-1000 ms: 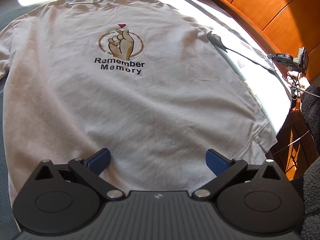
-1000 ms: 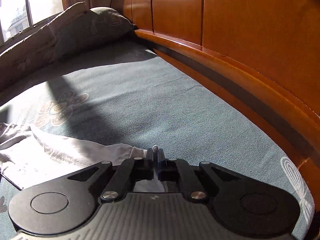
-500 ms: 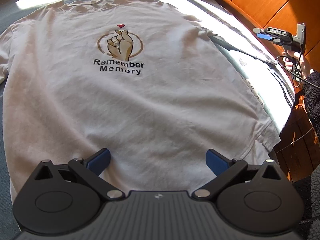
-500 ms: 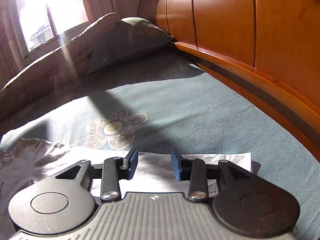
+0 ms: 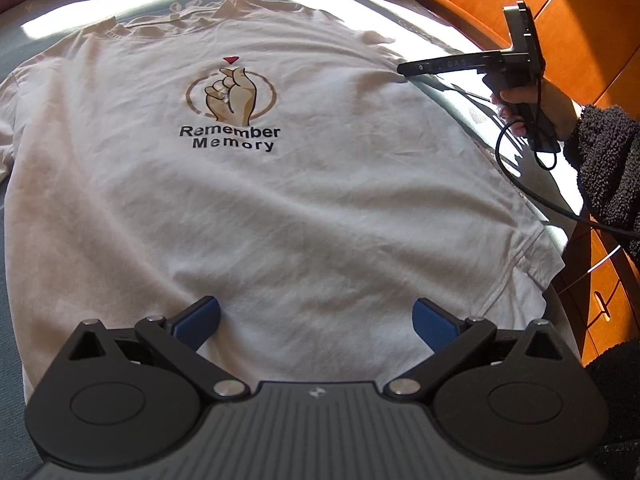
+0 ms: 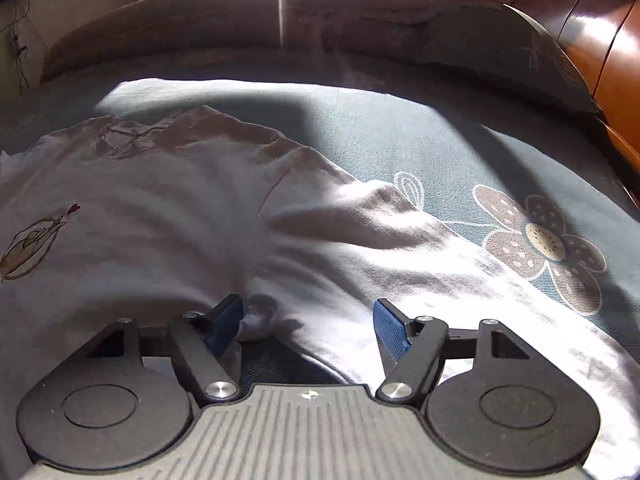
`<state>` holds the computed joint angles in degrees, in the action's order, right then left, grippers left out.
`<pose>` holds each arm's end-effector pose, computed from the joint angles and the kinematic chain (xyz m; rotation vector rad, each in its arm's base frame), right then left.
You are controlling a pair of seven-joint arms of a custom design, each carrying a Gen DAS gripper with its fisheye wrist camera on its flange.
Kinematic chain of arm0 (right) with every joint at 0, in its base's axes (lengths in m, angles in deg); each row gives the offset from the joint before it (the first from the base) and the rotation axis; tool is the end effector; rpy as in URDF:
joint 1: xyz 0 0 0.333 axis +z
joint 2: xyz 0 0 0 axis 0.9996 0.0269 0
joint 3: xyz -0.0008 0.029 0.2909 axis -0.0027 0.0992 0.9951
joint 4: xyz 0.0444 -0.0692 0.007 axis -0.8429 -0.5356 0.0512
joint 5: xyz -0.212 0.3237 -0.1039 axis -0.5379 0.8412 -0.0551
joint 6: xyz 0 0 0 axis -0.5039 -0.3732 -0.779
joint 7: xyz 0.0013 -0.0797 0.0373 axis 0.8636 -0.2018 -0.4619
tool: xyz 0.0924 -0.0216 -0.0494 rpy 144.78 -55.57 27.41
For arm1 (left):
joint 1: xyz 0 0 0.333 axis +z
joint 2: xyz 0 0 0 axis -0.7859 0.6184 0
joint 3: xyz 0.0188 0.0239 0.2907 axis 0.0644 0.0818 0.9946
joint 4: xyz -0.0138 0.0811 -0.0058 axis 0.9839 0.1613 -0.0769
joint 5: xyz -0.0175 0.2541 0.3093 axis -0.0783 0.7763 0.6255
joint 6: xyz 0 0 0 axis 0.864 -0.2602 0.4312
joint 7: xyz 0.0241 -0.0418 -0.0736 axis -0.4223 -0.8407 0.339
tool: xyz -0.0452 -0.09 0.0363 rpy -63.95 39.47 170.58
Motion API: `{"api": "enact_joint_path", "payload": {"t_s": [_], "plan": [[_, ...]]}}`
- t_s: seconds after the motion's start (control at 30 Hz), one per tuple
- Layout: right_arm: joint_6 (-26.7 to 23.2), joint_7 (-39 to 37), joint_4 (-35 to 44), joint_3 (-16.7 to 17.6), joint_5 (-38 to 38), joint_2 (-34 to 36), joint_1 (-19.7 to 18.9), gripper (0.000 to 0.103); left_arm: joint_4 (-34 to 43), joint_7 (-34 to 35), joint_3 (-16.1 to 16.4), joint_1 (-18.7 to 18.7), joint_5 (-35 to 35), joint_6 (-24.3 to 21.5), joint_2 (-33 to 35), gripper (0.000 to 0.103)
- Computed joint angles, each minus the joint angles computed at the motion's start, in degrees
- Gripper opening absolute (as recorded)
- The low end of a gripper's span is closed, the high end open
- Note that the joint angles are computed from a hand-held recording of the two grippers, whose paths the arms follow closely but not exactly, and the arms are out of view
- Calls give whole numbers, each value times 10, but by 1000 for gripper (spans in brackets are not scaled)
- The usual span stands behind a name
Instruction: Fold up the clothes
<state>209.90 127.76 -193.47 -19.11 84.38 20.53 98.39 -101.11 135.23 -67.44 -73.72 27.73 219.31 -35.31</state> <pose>0.6301 0.2200 0.4358 -2.2190 0.9997 -0.3912 0.3371 -0.2956 0.4598 -1.9744 2.1134 -0.8483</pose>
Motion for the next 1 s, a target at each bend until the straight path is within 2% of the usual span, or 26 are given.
{"api": "enact_joint_path", "payload": {"t_s": [0.03,0.1,0.17,0.27,0.33,0.4,0.53,0.6,0.67,0.77,0.83,1.0], "plan": [[-6,37,-8,-16,-26,-11,7,81,-2,0,1,-1,-2,4,-1,102],[2,28,-26,-11,-15,-34,3,81,-5,-1,2,-2,-4,10,-3,102],[5,-23,-38,4,38,-54,-2,81,-7,-2,3,-2,-7,13,-5,102],[-44,-141,-27,28,163,-67,4,82,-8,-5,2,-1,-8,15,-5,102],[-85,-164,-19,29,179,-61,23,82,-10,-7,0,-1,-7,17,-6,102],[-108,-150,-18,21,159,-52,48,82,-17,-4,2,-4,-8,25,-10,102],[-80,-130,-78,-3,158,-80,67,83,-37,-2,3,-8,-15,45,-24,102],[-83,-71,-114,-22,131,-115,71,97,-41,-10,-6,-2,-8,54,-25,102],[-82,-21,-152,-38,104,-147,77,103,-42,-20,-17,8,3,63,-23,102],[-55,-13,-206,-51,100,-189,93,103,-27,-38,-31,24,27,46,-17,102],[-37,47,-232,-53,56,-214,105,103,-13,-54,-41,30,46,14,-23,101],[-22,28,-307,-89,141,-300,167,103,-49,-99,-54,9,50,41,-81,102]]}}
